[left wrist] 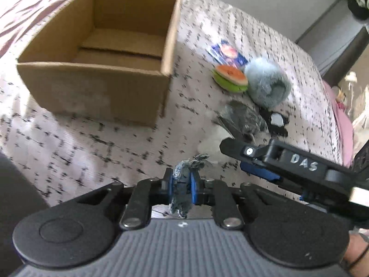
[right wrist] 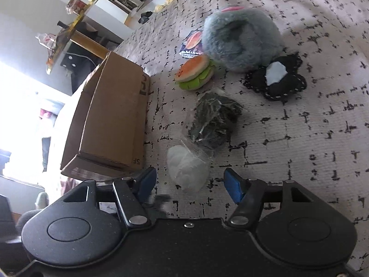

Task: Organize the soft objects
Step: 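Carry the grey-blue plush with the left gripper while the right gripper grasps the white tissue item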

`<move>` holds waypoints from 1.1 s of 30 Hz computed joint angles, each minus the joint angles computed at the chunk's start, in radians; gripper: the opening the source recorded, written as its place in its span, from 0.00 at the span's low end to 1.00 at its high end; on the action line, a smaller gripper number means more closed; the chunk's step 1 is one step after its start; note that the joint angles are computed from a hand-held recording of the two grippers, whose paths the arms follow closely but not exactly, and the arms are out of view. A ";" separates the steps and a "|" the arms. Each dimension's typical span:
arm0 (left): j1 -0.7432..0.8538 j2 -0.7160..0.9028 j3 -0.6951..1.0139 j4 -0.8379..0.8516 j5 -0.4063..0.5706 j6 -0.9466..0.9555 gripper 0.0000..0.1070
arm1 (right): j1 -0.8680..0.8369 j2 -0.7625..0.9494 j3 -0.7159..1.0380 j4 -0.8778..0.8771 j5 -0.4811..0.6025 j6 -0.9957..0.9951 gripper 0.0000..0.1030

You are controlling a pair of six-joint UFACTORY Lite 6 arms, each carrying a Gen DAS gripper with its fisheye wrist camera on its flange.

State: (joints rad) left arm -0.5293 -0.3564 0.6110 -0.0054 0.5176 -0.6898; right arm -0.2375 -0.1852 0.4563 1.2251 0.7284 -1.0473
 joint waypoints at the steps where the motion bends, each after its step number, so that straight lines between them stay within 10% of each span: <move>1: 0.015 -0.023 -0.007 0.003 0.006 0.005 0.13 | 0.021 -0.001 0.000 0.005 -0.017 0.006 0.63; 6: 0.090 -0.089 -0.034 -0.094 0.012 0.127 0.13 | 0.140 -0.020 -0.016 0.037 -0.138 0.045 0.61; 8: 0.098 -0.121 -0.048 -0.087 0.007 0.129 0.13 | 0.174 -0.039 -0.045 0.118 -0.179 -0.008 0.38; 33: 0.592 -0.393 0.024 -0.486 0.223 0.839 0.13 | 0.432 -0.409 0.124 -0.567 -0.283 0.953 0.38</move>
State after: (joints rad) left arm 0.0630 -0.7493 0.6346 -0.4912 0.7405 0.1487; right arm 0.1944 -0.5947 0.5807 0.6583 0.4454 -0.0939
